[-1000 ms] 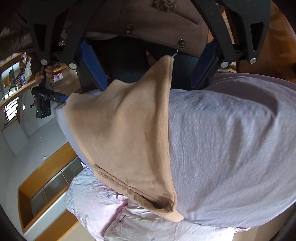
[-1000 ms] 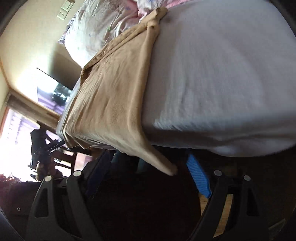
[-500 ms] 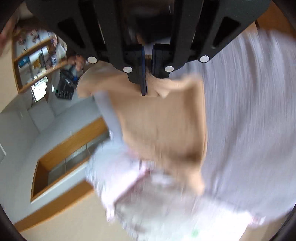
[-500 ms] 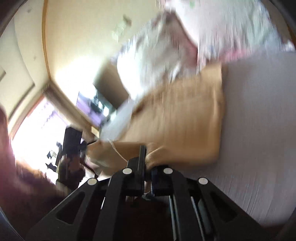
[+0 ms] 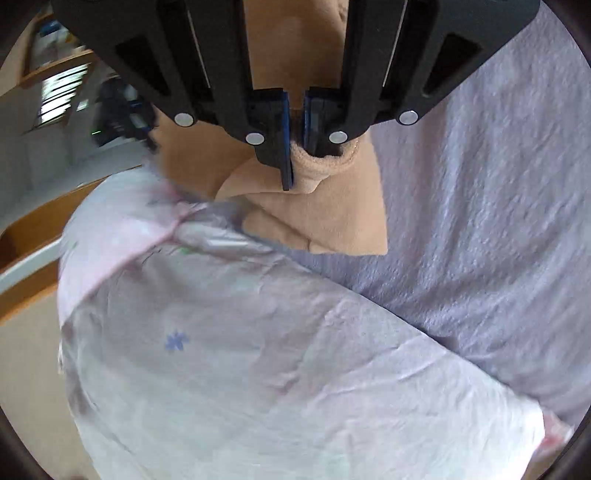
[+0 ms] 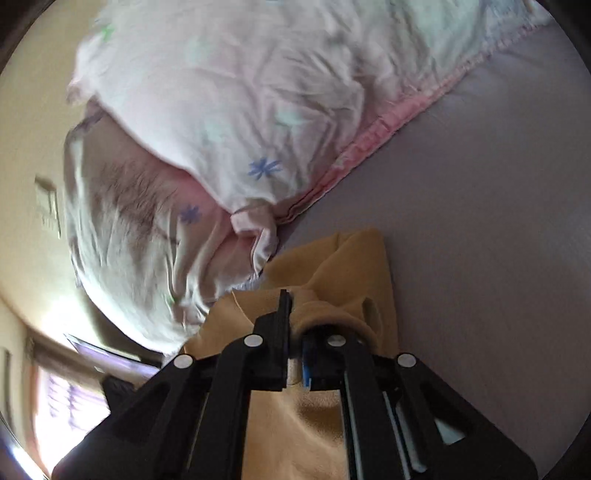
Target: Fold small clothes
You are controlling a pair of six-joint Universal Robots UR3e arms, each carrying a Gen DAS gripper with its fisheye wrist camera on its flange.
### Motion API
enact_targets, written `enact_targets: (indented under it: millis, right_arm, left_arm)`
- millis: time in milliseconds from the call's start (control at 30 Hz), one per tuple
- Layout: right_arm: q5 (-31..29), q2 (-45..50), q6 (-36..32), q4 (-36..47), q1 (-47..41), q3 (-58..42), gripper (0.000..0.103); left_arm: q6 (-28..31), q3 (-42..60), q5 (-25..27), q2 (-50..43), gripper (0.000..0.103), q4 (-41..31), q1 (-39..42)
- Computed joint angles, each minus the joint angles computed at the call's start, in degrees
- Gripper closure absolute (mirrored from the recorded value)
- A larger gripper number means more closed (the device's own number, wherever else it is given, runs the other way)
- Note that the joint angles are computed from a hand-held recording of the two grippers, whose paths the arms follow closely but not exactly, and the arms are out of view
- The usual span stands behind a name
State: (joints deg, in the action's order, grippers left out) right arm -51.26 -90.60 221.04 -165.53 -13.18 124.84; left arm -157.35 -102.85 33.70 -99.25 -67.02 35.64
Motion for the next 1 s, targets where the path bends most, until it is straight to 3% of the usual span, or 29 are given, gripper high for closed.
enact_targets:
  millis: [33, 67, 133, 200, 233, 267, 333, 400, 467, 567, 700, 733, 800, 867, 1000]
  right_arm:
    - [-0.1, 1.1, 0.6, -1.3, -0.2, -0.2, 0.073]
    - [-0.7, 1.3, 1.1, -2.8, -0.3, -0.2, 0.065]
    - [-1.8, 1.6, 2.9, -7.6, -0.8, 0.1, 0.029]
    - [-1.7, 0.4, 4.5, -11.1, -1.8, 1.0, 0.024]
    - [-0.5, -1.1, 4.2, -12.5, -2.5, 2.3, 0.023]
    - [0.5, -2.6, 3.3, -13.1, -2.8, 3.5, 0.022]
    - [2.8, -9.0, -1.6, -8.1, -3.6, 5.6, 0.016]
    - [4.4, -14.5, -5.6, -4.3, -4.1, 7.8, 0.014]
    - [5.5, -17.6, -7.0, -2.5, -3.4, 9.4, 0.013]
    - [5.0, -18.3, -7.2, -0.8, -0.6, 8.9, 0.013]
    - [4.6, -21.8, -7.8, 3.0, 0.9, 8.8, 0.012]
    - [4.7, -23.9, -8.2, 4.2, 0.6, 9.5, 0.012]
    - [5.4, -25.8, -8.6, 4.6, -0.2, 10.9, 0.011]
    - [7.5, -28.7, -10.1, 7.5, -2.4, 12.2, 0.010]
    - [13.8, -45.7, -19.4, 27.4, -11.8, 13.5, 0.010]
  left_arm:
    - [1.0, 1.1, -2.6, -1.6, 0.098, -2.9, 1.2]
    - [1.4, 2.8, -5.7, -3.3, 0.097, -6.7, 2.6]
    - [1.1, 3.6, -6.3, -3.6, 0.091, -8.3, 3.4]
    - [-4.0, -0.8, -3.7, 0.4, 0.061, 1.9, 3.9]
    - [-5.1, -3.0, -3.2, 2.5, 0.029, 4.9, 4.5]
    - [-5.3, -4.7, -3.1, 4.4, 0.017, 6.4, 5.3]
    - [1.0, -5.9, -2.7, 8.6, 0.017, 0.6, 8.0]
    - [6.5, -4.7, 1.0, 9.9, 0.018, -5.8, 8.0]
    - [9.5, -5.4, 4.9, 10.5, 0.027, -8.9, 6.6]
    - [11.0, -7.7, 6.6, 10.5, 0.039, -9.2, 3.8]
    - [4.9, -10.7, 8.2, 10.4, 0.050, 0.6, 0.1]
    - [1.9, -8.9, 9.1, 8.5, 0.065, 2.4, -1.6]
    - [-1.6, -7.8, 10.2, 7.0, 0.079, 3.4, -2.4]
    - [-5.7, -5.9, 9.3, 6.0, 0.084, 2.5, -3.6]
    - [-12.6, -1.0, 5.7, 11.2, 0.084, -2.5, -5.7]
